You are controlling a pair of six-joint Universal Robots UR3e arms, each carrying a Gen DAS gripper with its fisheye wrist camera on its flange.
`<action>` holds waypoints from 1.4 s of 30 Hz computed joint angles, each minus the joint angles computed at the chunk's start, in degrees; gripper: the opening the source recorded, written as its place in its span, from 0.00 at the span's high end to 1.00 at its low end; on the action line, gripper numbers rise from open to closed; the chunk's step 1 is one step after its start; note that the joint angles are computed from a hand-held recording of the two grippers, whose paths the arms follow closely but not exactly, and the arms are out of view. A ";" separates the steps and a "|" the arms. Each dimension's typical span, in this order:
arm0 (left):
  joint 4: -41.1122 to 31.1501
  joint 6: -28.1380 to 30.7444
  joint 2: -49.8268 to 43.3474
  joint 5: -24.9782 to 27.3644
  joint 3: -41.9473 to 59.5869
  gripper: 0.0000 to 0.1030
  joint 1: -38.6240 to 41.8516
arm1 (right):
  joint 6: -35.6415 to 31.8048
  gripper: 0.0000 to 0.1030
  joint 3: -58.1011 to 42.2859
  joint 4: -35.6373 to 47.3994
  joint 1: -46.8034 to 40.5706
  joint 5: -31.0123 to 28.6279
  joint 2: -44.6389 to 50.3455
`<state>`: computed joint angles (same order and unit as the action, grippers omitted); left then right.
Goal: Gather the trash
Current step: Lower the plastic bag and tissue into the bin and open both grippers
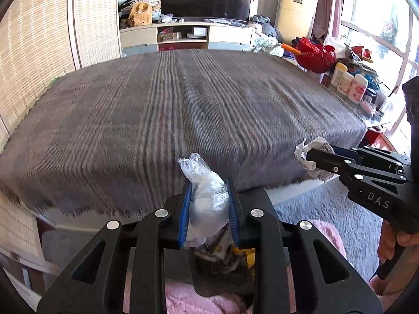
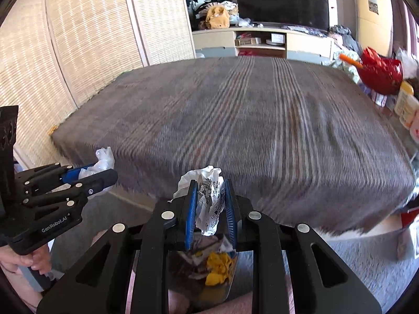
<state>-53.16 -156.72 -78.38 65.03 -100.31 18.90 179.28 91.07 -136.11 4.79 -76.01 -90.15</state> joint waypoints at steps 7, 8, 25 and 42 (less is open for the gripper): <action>2.68 1.77 4.62 -0.61 -10.20 0.77 0.43 | 1.39 0.79 9.81 -4.78 1.33 -1.89 -3.41; 2.78 2.18 4.80 -1.30 -11.08 0.77 0.71 | 1.73 0.79 10.77 -5.40 1.60 -2.32 -3.41; 14.41 0.58 -5.09 2.24 -20.17 0.77 -1.07 | 5.41 0.79 16.44 -11.00 3.88 -4.43 4.09; 19.25 0.51 -14.94 4.60 -20.97 0.75 -3.55 | 9.13 0.76 12.98 -11.89 4.14 -3.02 12.92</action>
